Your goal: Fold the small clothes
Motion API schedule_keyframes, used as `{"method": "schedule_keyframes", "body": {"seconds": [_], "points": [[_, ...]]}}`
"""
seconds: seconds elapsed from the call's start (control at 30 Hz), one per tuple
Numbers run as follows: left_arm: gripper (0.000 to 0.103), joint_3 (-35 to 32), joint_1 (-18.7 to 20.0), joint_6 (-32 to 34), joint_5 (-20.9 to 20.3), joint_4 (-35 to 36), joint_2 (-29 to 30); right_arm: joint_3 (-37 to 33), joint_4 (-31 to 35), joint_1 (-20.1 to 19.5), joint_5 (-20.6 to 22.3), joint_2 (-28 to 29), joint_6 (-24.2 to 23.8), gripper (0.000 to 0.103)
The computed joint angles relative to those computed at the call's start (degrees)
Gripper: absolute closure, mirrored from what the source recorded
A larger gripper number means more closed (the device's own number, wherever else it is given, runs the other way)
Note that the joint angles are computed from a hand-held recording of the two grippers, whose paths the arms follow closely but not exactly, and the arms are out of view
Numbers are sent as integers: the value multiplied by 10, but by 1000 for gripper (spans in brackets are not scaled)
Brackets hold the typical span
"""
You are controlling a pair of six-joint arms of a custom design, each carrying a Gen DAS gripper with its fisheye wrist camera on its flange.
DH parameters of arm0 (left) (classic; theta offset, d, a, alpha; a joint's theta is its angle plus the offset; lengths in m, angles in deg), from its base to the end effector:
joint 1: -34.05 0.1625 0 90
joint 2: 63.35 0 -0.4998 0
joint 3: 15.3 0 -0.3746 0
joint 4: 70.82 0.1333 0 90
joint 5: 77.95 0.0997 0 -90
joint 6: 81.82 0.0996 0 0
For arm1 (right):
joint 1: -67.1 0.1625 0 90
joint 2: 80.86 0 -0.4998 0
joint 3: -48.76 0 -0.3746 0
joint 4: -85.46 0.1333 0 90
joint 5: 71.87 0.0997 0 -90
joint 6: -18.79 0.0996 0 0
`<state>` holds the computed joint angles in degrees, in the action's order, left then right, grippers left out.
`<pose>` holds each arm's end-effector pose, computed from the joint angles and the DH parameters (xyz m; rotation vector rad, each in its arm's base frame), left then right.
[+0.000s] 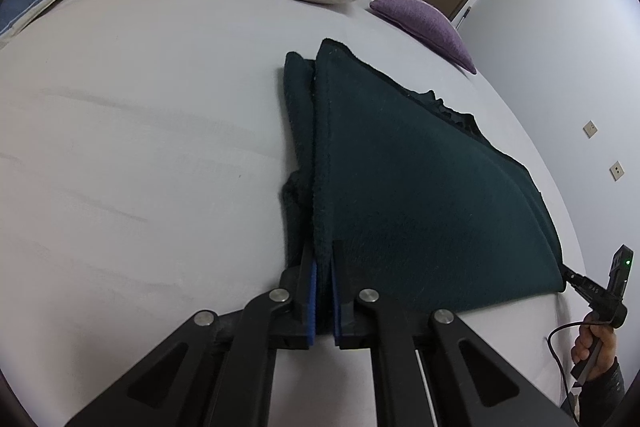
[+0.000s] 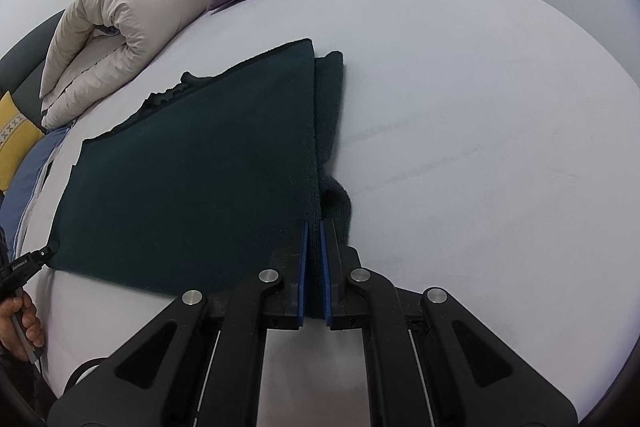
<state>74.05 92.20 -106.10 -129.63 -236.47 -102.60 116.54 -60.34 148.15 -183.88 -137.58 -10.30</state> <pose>-0.2306 -0.7408 0.1638 -0.0327 2.6051 -0.9442 -0.0262 -0.7832 0.5131 0.2328 -2.4199 0.7893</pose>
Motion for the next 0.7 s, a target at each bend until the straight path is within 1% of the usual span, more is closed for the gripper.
{"method": "schedule_keyframes", "body": {"seconds": [0.1,0.17,0.27,0.47,0.57,0.7], "points": [[96,3,3,-6,-9,-5,-1,-3,10,-3,-1,4,2,98],[96,5,1,-4,-5,-3,-2,-4,12,-6,8,4,7,98],[96,11,-3,2,3,-6,-3,-11,13,-4,3,8,3,98],[96,14,0,-3,-3,-14,-2,-21,19,-2,-4,16,-1,97],[93,14,-1,-1,-1,-15,-3,-21,26,-3,3,13,0,96],[92,17,1,-5,-12,-32,-4,-6,16,-1,-4,7,-16,96]]}}
